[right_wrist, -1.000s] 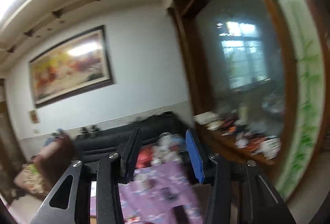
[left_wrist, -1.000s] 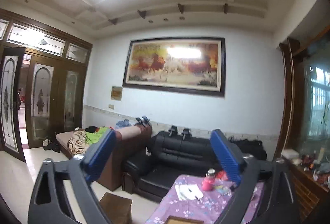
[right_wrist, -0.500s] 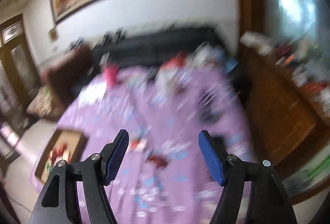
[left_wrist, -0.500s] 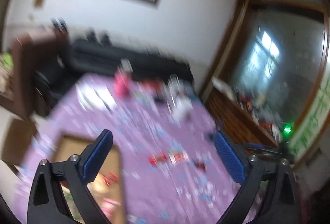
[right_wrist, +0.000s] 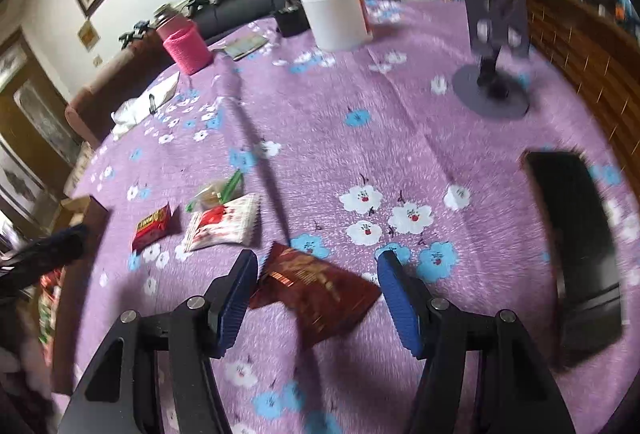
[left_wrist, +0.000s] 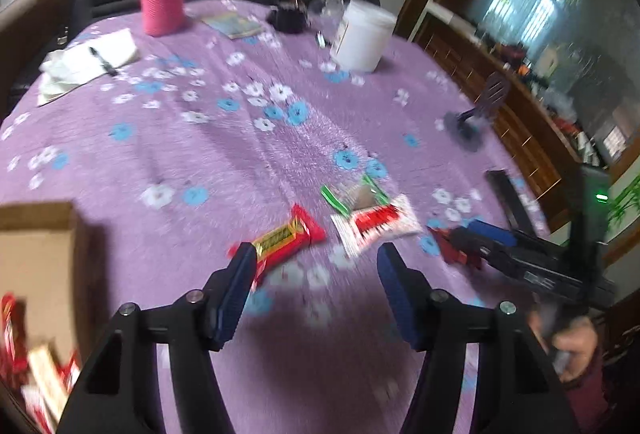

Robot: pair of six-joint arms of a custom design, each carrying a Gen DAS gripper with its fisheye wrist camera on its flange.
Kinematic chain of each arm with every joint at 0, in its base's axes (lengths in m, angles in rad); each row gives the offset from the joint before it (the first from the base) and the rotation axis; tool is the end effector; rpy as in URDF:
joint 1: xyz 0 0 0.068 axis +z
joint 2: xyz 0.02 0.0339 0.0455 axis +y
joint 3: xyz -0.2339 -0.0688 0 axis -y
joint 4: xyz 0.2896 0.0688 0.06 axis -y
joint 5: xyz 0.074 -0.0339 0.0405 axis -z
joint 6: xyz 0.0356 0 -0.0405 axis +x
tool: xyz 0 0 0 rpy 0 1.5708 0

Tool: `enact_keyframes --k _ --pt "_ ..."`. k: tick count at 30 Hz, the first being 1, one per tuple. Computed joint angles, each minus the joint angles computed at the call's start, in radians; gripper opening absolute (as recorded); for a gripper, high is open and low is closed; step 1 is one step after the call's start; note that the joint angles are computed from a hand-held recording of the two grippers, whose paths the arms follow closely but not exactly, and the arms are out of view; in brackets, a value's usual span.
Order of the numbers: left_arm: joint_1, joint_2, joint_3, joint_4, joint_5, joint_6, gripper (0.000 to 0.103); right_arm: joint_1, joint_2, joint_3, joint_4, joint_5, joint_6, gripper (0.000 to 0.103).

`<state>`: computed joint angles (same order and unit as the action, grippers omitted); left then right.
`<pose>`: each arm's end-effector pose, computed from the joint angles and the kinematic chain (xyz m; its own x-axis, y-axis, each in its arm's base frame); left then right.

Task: Organize snacks
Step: 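Grasp the black-labelled red bar with the left gripper while the right grasps the brown foil candy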

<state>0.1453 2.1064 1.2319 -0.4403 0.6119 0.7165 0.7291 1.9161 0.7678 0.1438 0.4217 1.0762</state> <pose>0.3960 0.0373 0.0312 -0.7052 0.4401 -0.5559 0.6478 0.7186 -0.2528 0.2556 0.2088 0.0042 -0.6896 0.4608 -0.5587 0.3431 0.8873 0.3083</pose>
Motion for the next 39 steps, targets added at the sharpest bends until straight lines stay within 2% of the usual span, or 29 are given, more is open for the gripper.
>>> enact_keyframes --k 2,4,6,8,10,12,15,17,19,24,28,30,31,32,34,39 --pt "-0.044 0.053 0.047 0.027 -0.053 -0.019 0.061 -0.025 0.005 -0.046 0.11 -0.061 -0.017 0.066" --pt "-0.068 0.082 0.057 0.071 -0.11 -0.037 0.061 -0.025 -0.006 -0.07 0.157 -0.082 -0.038 0.066" --pt "-0.072 0.102 0.07 0.052 -0.126 -0.003 0.059 -0.037 -0.008 -0.122 0.302 -0.176 -0.057 0.066" --pt "-0.063 0.089 0.049 0.021 -0.13 0.063 0.022 -0.055 0.033 -0.143 0.449 -0.3 -0.064 0.067" --pt "-0.045 0.055 0.004 -0.007 -0.123 0.132 0.02 -0.061 0.075 -0.146 0.553 -0.39 -0.06 0.067" --pt "-0.023 0.013 -0.042 -0.008 -0.115 0.168 0.02 -0.047 0.081 -0.154 0.601 -0.409 -0.064 0.067" --pt "0.019 -0.038 -0.091 -0.006 -0.082 0.191 0.026 -0.006 0.032 -0.154 0.506 -0.294 -0.066 0.067" --pt "0.031 -0.048 -0.104 0.006 -0.07 0.186 0.045 0.027 0.014 -0.13 0.414 -0.212 -0.065 0.067" --pt "0.023 -0.042 -0.113 0.038 -0.079 0.161 0.047 0.046 0.022 -0.101 0.383 -0.187 -0.071 0.067" --pt "-0.013 -0.021 -0.142 0.132 -0.096 0.102 0.048 0.114 0.069 0.028 0.197 -0.081 -0.102 0.067" --pt "-0.027 -0.031 -0.172 0.198 -0.1 0.046 0.048 0.114 0.11 0.079 0.146 -0.063 -0.116 0.067" --pt "-0.035 -0.051 -0.216 0.264 -0.123 0.036 0.04 0.109 0.118 0.09 0.141 -0.06 -0.119 0.067" --pt "-0.039 -0.07 -0.255 0.32 -0.146 0.036 0.023 0.107 0.125 0.102 0.133 -0.058 -0.12 0.066" --pt "-0.037 -0.08 -0.275 0.34 -0.149 0.045 0.019 0.11 0.128 0.107 0.123 -0.05 -0.121 0.064" --pt "-0.018 -0.083 -0.268 0.304 -0.125 0.048 0.019 0.118 0.145 0.148 0.054 -0.012 -0.123 0.055" --pt "0.063 -0.099 -0.246 0.19 -0.029 0.07 0.018 0.139 0.165 0.199 -0.017 0.029 -0.14 0.05"
